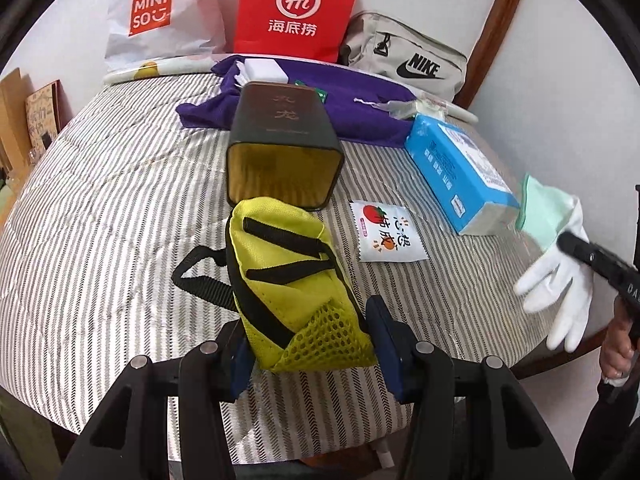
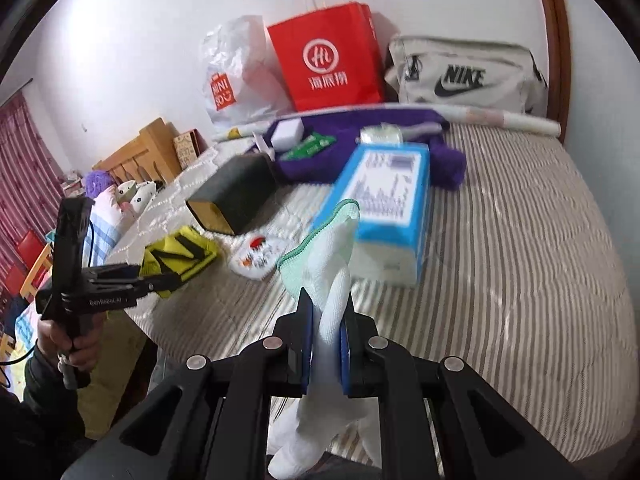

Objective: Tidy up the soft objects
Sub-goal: 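Lift the yellow pouch with the left tool while the right tool carries the glove toward the towel, then lower the glove onto the purple towel and open the right tool while the left tool holds the pouch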

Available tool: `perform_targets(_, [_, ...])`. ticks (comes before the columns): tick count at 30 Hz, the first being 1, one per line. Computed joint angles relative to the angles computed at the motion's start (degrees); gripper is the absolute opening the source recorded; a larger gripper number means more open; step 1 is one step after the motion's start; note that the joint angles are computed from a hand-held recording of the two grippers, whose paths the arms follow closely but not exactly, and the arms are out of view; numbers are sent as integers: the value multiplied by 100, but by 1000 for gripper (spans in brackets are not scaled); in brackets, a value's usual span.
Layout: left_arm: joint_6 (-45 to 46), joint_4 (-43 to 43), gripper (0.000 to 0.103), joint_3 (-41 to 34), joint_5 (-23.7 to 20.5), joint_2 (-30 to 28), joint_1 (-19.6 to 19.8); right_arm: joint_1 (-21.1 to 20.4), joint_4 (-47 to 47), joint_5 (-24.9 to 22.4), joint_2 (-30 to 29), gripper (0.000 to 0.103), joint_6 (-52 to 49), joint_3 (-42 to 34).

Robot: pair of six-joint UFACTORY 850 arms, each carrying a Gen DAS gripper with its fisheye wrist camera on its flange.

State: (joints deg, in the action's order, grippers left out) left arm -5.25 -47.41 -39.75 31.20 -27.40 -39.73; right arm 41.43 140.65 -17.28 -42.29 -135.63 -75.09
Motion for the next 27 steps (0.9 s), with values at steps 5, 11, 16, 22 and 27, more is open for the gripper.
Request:
perform_targets(5, [-487, 424, 45, 230, 115, 181, 61, 7, 41, 10, -14, 11, -121, -299])
perform_targets(11, [-769, 723, 43, 332, 161, 227, 157, 18, -53, 237, -305, 11, -193, -1092])
perform_targets(16, [-901, 909, 41, 323, 126, 209, 267, 20, -481, 544, -684, 11, 133, -1892])
perform_targets(22, [-1471, 1540, 37, 501, 221, 419, 425, -13, -1071, 666, -1043, 11, 634, -2686])
perform_targets(27, [-861, 993, 33, 567, 225, 570, 375, -17, -1122, 938, -1496, 11, 537, -3537])
